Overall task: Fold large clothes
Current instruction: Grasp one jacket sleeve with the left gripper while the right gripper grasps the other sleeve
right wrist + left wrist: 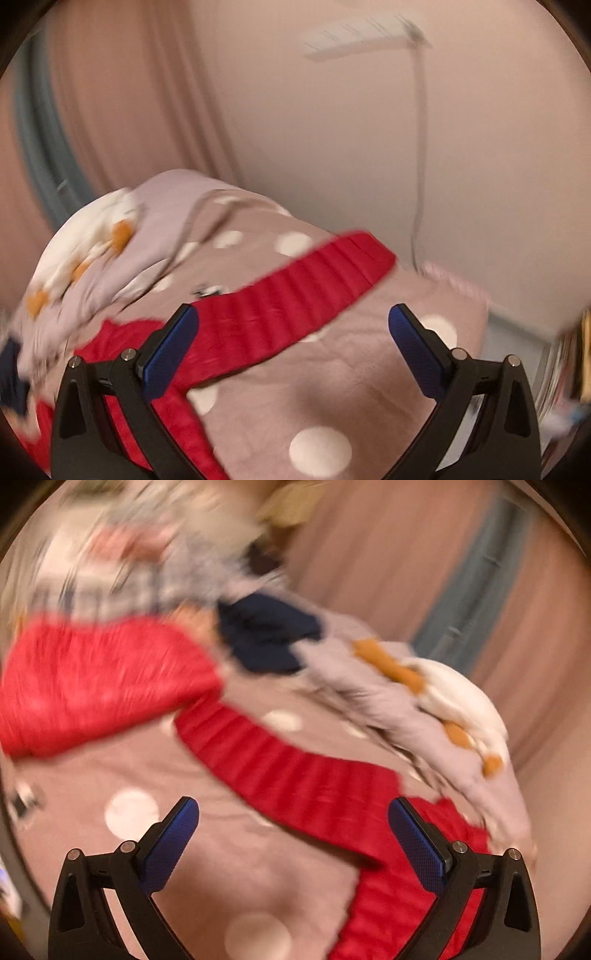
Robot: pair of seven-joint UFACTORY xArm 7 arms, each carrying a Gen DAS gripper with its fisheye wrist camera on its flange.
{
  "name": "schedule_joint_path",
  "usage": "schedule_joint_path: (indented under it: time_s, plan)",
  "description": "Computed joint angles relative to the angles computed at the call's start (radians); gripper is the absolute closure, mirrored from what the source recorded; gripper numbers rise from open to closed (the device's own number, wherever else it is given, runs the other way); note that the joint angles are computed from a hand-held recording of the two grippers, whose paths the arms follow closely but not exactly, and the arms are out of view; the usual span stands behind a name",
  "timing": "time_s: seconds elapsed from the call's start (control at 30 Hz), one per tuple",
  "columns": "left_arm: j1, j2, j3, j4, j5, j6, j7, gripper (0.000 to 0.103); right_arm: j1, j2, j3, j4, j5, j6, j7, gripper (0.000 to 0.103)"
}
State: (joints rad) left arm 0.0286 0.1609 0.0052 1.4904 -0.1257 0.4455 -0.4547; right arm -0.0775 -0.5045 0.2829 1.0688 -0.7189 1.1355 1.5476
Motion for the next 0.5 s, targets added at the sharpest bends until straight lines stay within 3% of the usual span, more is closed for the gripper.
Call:
schedule_joint_path:
  time_s: [0.1,0.2,0.37,0.43,0.5]
  plan:
    - [0.071,0.104,-0.024,0.065,-0.172,0.047,0.088,0.013,-0.014,-0.012,-0.062,-0.096,0.052,-0.105,0.081,0.003]
    - [0.141,0.226,-0.088,0.174,-0.327,0.095,0.22,0.015,-0.037,0.014,-0.065,-0.139,0.065,-0.164,0.14,0.005]
    - [0.208,0.402,-0.168,0.345,-0.53,0.163,0.298,0.023,-0.032,0.135,-0.088,-0.085,0.077,-0.198,0.133,0.013]
    - [0.262,0.441,-0.248,0.366,-0.648,0.135,0.401,0.025,-0.026,0.167,-0.087,-0.052,0.048,-0.18,0.128,0.013]
    - [0.274,0.476,-0.27,0.395,-0.721,0.113,0.444,0.039,-0.013,0.195,-0.09,-0.014,0.015,-0.159,0.094,0.013]
